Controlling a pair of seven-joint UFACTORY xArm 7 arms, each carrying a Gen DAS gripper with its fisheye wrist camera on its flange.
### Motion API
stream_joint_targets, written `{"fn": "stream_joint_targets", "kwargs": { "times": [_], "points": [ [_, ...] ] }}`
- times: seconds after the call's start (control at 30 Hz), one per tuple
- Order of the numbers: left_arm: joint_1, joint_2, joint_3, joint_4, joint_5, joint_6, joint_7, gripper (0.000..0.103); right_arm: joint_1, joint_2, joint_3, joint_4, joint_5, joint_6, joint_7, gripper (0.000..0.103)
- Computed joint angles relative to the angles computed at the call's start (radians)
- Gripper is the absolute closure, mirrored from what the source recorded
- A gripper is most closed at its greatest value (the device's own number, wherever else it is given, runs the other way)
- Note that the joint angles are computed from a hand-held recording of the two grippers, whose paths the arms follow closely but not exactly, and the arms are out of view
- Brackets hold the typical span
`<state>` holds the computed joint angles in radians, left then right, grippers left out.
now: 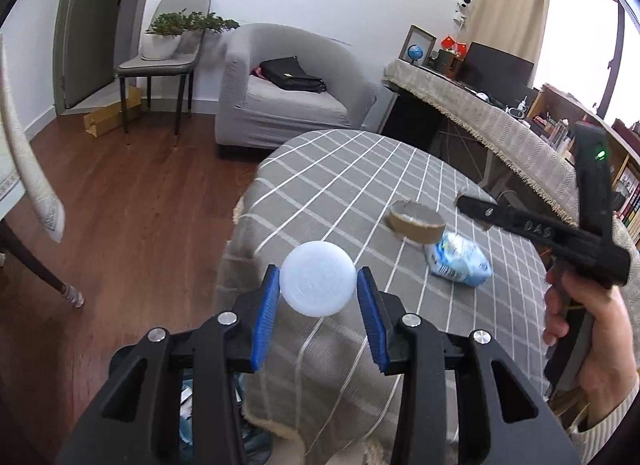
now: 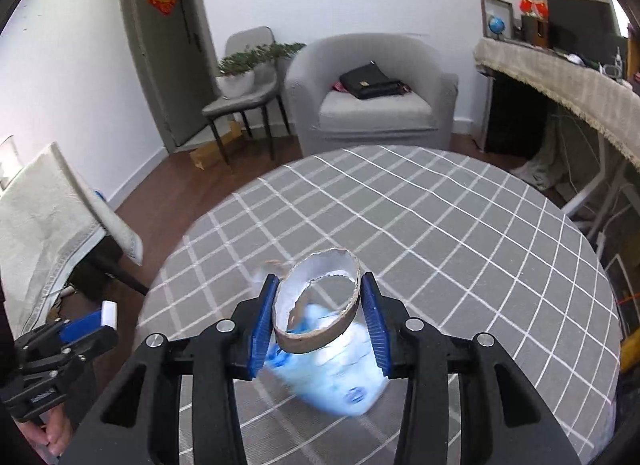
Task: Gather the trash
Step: 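Carry both items to the teal bin and open the left gripper to drop the ball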
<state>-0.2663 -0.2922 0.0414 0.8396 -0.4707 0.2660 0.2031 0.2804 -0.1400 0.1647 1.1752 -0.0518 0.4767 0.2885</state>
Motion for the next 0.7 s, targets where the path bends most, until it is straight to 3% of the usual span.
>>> {"fn": "stream_joint_targets", "kwargs": {
  "times": [0.33,0.7],
  "points": [
    [0.095,-0.160,-0.006,-0.163,0.155,0.031,-0.104,0.061,0.087,-0.023,0.044,-0.019,0.080,-0.023,-0.056,0.061],
    [0.206,-0.177,0.032,-0.230,0.260,0.125,-0.150,0.061,0.191,0.126,0.095,0.129,0.084,0.012,-0.077,0.061]
  ]
}}
